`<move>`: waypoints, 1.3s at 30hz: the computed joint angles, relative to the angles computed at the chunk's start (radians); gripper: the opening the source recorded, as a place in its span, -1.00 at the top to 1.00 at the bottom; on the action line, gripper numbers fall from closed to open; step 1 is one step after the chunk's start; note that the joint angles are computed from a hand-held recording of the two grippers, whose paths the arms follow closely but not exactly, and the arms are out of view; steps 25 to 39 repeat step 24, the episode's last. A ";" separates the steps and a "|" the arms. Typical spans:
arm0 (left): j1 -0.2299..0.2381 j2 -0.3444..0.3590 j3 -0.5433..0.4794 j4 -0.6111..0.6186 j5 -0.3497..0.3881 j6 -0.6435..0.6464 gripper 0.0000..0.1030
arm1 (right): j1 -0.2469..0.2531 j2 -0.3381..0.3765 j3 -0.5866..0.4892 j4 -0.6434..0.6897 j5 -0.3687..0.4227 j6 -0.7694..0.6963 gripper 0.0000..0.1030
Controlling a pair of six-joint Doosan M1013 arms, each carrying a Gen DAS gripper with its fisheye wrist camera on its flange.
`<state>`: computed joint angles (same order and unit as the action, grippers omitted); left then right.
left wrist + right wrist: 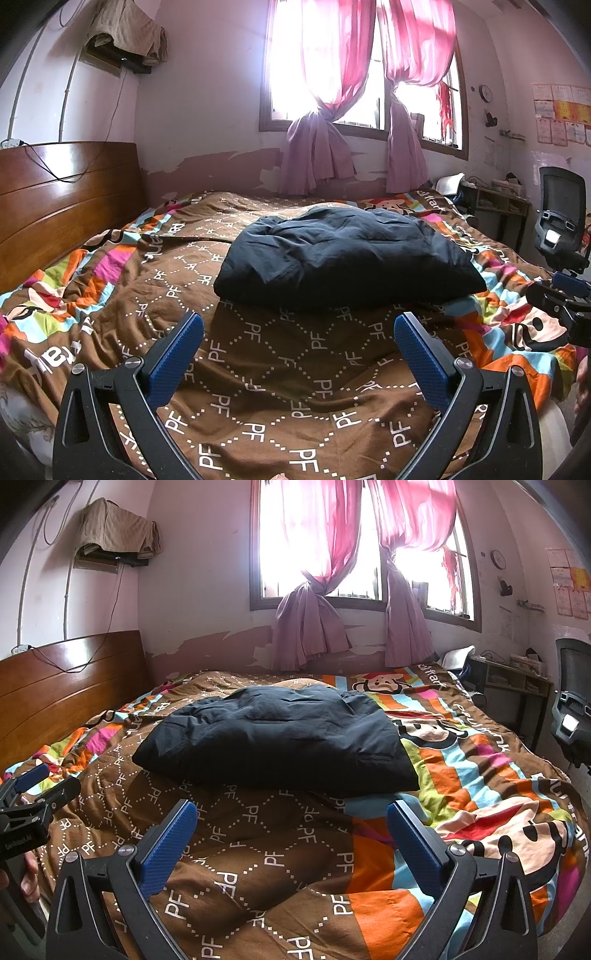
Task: Fold large clothes
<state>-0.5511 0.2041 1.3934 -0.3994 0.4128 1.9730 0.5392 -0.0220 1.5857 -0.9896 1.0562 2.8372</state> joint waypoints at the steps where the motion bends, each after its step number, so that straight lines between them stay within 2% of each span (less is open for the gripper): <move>1: -0.001 -0.001 0.000 -0.001 0.003 0.000 -0.97 | 0.001 0.000 0.000 0.000 0.000 0.000 -1.00; 4: -0.009 -0.004 0.001 0.038 0.006 -0.037 -0.97 | 0.001 0.001 0.000 -0.001 0.000 0.000 -1.00; 7: -0.024 -0.006 0.001 0.162 -0.003 -0.153 -0.97 | 0.001 0.001 -0.001 -0.001 0.001 -0.001 -1.00; 11: -0.030 -0.006 0.002 0.185 0.002 -0.174 -0.97 | 0.001 0.000 0.001 -0.005 -0.001 0.001 -1.00; 39: -0.031 -0.006 0.010 0.210 -0.015 -0.192 -0.97 | -0.004 -0.004 0.005 0.004 -0.003 -0.009 -1.00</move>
